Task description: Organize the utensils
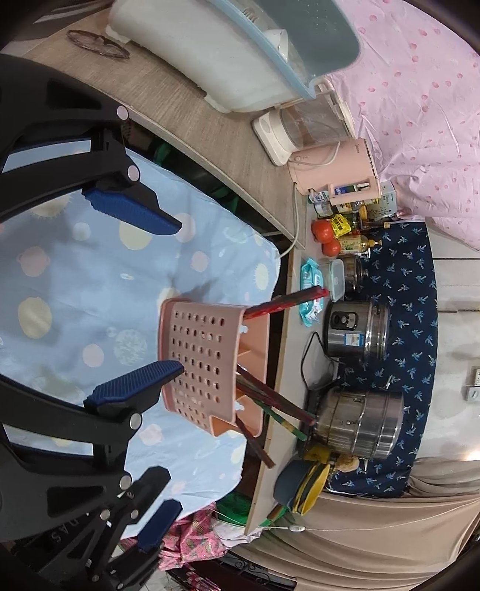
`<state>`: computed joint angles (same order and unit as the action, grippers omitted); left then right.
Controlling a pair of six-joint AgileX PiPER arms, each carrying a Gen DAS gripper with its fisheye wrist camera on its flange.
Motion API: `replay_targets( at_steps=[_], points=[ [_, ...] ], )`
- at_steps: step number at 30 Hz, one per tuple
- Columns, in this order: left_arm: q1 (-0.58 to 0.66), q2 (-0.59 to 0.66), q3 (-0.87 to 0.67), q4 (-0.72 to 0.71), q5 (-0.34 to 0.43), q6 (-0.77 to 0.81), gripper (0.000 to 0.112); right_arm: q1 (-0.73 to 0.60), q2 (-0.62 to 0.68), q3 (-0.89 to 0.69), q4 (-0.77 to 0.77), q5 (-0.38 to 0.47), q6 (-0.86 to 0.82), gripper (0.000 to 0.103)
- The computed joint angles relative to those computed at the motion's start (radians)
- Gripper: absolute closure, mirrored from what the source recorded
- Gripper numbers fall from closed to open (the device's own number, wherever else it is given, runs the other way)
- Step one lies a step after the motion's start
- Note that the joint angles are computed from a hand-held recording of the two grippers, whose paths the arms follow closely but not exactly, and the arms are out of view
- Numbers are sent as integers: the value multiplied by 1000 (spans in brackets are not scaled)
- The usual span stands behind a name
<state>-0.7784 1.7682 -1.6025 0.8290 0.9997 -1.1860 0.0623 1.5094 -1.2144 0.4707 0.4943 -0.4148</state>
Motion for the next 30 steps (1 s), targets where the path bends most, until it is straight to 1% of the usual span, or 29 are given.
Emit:
replay_targets(
  at_steps=[2,4,6,8,11,12,14,16,17,19,20,21,23,28,30],
  points=[
    [-8,-9,31,4,-1,-24,43,3,-17,28,-27,-17,18,54],
    [-12,-15,54,0,-4,-39,42,9,-31,54,-66,-26,49,53],
    [-15,-19,73,-1,-6,-54,39,4,-37,69,-58,-18,36,53],
    [-19,-19,86,-2,-4,-66,36,9,-44,87,-84,-26,54,53],
    [-28,-16,100,-2,-2,-79,36,11,-48,106,-95,-30,60,51],
    [-29,-15,101,-4,-1,-80,35,4,-50,116,-71,-30,38,49],
    [-34,-12,111,-5,0,-91,30,-5,-54,129,-33,-29,6,46],
    [-38,-10,119,0,3,-107,27,-7,-59,143,-18,-34,-9,39],
    [-39,-8,121,0,4,-109,27,-7,-62,150,-11,-38,-20,31],
    [-39,-5,124,-4,4,-111,27,-1,-69,167,-18,-53,-22,28],
    [-38,-4,126,-6,5,-111,27,0,-67,166,-15,-49,-29,20],
    [-39,-2,127,-8,4,-113,26,-1,-67,168,-8,-46,-37,16],
    [-41,1,130,-10,6,-116,25,-3,-68,176,5,-49,-52,16],
    [-42,6,139,-6,12,-121,21,6,-73,196,-37,-70,-9,16],
    [-43,9,140,-6,15,-121,19,4,-71,196,-40,-67,-5,7]
  ],
)
